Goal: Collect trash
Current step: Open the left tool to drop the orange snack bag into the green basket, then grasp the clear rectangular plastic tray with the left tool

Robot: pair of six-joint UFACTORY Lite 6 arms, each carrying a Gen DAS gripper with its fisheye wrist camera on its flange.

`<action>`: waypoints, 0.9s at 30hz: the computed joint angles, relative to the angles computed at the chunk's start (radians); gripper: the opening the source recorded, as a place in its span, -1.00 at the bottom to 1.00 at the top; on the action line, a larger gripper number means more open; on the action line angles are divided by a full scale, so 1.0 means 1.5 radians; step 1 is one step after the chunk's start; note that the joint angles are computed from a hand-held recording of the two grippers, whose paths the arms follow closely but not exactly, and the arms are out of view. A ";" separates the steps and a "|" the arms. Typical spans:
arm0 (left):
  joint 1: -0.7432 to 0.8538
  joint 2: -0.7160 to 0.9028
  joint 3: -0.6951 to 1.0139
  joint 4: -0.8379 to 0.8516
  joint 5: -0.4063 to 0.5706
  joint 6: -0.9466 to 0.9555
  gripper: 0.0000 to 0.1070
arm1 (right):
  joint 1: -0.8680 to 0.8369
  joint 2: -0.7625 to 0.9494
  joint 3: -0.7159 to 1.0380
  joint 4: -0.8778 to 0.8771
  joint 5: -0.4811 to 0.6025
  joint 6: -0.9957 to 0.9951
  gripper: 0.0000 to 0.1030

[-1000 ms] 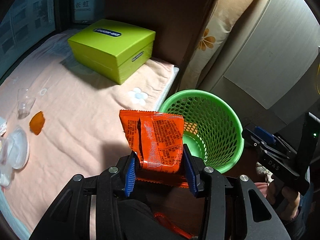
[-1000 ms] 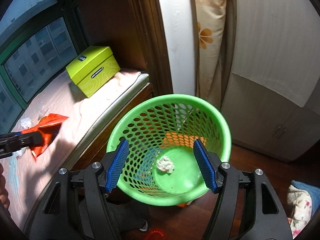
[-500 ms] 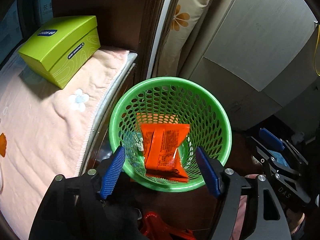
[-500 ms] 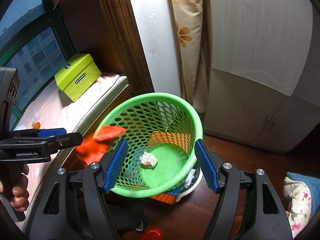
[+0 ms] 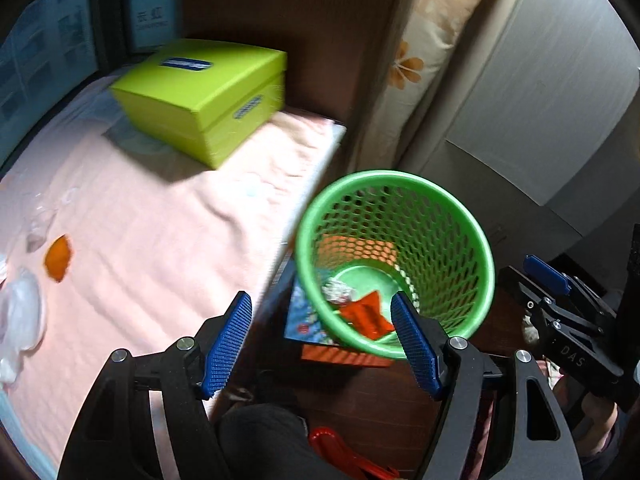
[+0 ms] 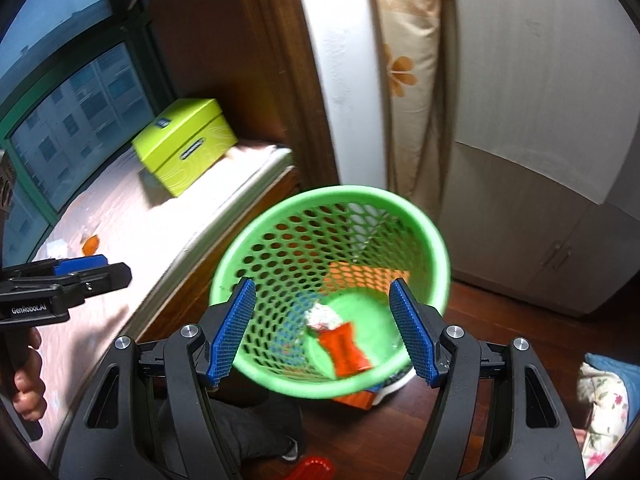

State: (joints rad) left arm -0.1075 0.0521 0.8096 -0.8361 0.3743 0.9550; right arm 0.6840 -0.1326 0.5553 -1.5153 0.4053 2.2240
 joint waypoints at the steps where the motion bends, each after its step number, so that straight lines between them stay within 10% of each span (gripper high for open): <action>1: 0.028 -0.014 -0.010 -0.002 0.006 0.012 0.32 | 0.010 0.015 0.015 -0.003 0.002 0.002 0.35; 13: 0.350 -0.011 0.024 -0.013 0.067 0.175 0.32 | 0.100 0.207 0.239 0.046 -0.001 -0.075 0.36; 27: 0.563 0.297 0.350 0.016 0.102 0.309 0.53 | 0.160 0.408 0.516 0.238 -0.012 -0.314 0.42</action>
State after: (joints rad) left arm 0.7365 0.4969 1.3343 -0.8114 0.5280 1.4179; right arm 0.9238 0.4798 1.3290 -1.1581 0.3879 1.7528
